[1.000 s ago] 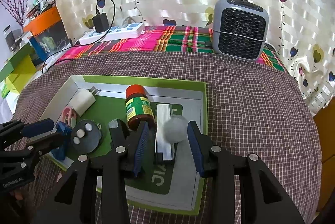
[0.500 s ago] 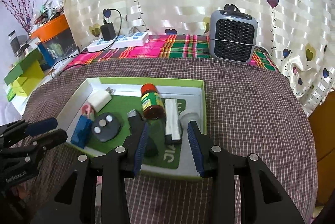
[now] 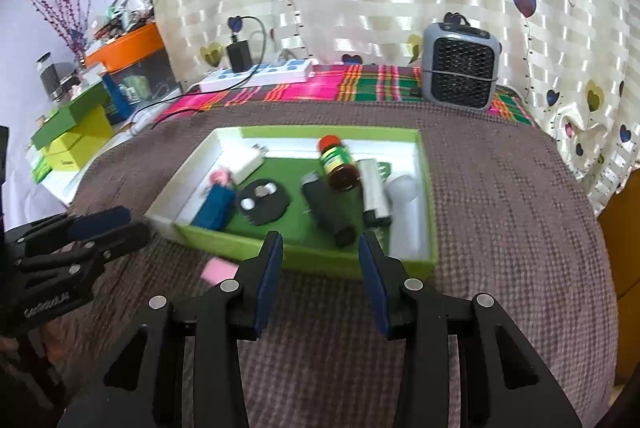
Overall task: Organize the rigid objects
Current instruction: 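Withdraw both open tools from the box toward the remaining objects, then close the right tool on the green-and-white spool while the left tool reaches the pink block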
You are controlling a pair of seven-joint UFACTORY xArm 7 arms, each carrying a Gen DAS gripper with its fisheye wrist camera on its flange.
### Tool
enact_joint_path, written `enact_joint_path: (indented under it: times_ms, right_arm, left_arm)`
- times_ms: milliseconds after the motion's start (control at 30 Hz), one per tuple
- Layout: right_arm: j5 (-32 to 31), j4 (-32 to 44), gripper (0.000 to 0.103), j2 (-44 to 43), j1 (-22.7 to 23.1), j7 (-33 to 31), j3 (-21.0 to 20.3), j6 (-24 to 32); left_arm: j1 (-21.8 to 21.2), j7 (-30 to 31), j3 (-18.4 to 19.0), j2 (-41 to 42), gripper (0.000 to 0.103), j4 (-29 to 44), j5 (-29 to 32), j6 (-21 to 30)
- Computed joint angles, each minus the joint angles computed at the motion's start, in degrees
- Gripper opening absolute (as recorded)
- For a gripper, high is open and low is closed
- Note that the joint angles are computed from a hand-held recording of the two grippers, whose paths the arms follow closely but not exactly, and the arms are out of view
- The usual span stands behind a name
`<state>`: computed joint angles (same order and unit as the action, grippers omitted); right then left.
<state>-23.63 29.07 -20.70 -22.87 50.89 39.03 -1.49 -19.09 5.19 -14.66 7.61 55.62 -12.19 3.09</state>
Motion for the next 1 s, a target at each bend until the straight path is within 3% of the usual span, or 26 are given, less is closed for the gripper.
enact_joint_path:
  times_ms: [133,333,567,667,833,1000]
  right_arm:
    - [1.2,-0.6,0.041,0.6,3.3,-0.6,-0.9,-1.0]
    - [2.5,-0.2,0.041,1.4,1.4,-0.1,3.9,-2.6]
    - [2.2,1.8,0.043,2.5,-5.3,2.0,12.5,-1.3]
    - [1.3,2.4,0.063,2.2,-8.3,4.1,15.9,-0.6]
    - [-1.6,3.7,0.064,2.7,-12.1,7.9,19.8,1.3]
    - [-5.1,5.4,0.064,5.1,-13.3,11.1,20.9,4.4]
  left_arm:
    - [1.5,2.5,-1.3,-1.0,0.04,-1.6,-3.7,-0.5]
    - [3.3,8.8,-3.2,-1.7,0.041,-3.2,-11.6,-0.6]
    - [4.0,17.3,-4.0,-2.1,0.043,-4.1,-21.7,-0.2]
    - [3.8,20.3,-3.8,-2.1,0.044,-4.1,-25.0,0.5]
    - [3.3,23.7,-3.0,-1.7,0.044,-3.6,-28.5,1.7]
    - [3.0,26.6,-2.8,-1.1,0.044,-2.6,-31.8,3.1]
